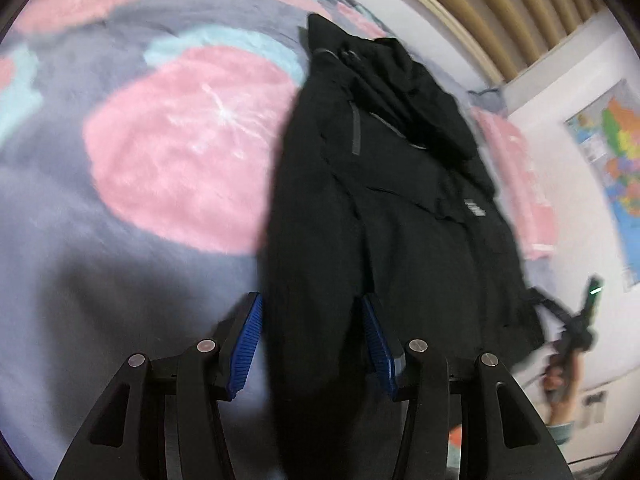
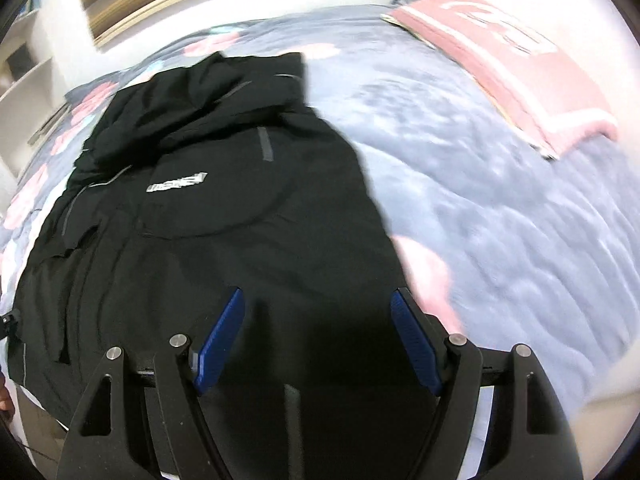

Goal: Fold large clothes
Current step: 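Move both grippers to the hem end of the folded jacket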

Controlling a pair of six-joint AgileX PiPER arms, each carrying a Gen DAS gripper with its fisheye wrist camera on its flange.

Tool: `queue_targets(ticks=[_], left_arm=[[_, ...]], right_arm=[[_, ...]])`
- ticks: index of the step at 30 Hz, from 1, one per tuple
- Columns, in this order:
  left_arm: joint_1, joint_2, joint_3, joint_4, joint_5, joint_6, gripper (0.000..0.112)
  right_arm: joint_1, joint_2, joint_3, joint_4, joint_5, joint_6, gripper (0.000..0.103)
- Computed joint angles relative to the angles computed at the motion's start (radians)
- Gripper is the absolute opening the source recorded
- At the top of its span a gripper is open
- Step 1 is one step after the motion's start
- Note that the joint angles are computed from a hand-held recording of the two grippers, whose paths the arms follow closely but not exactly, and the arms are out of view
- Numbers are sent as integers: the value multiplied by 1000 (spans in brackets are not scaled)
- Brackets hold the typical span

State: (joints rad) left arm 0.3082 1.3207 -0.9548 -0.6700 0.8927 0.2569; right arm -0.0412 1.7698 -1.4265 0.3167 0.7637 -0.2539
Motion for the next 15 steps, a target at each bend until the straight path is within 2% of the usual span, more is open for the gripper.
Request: queue_targets(ticks=[2, 4, 6, 10, 13, 15], left_arm=[[-1, 9, 21, -20, -28, 10, 51], [-44, -15, 15, 85, -42, -94, 51], [-68, -45, 29, 119, -53, -131, 52], [-64, -61, 52, 90, -41, -108, 51], [-103, -69, 44, 136, -49, -163, 51], [-149, -67, 27, 214, -56, -229, 51]], right_arm=[[-51, -19, 25, 67, 18, -57, 78], [-94, -38, 48, 128, 34, -118, 78], [-129, -39, 52, 172, 74, -178, 78], [-139, -12, 50, 203, 121, -243, 78], [-100, 6, 49, 107, 96, -166, 78], [-102, 13, 53, 111, 95, -174, 78]])
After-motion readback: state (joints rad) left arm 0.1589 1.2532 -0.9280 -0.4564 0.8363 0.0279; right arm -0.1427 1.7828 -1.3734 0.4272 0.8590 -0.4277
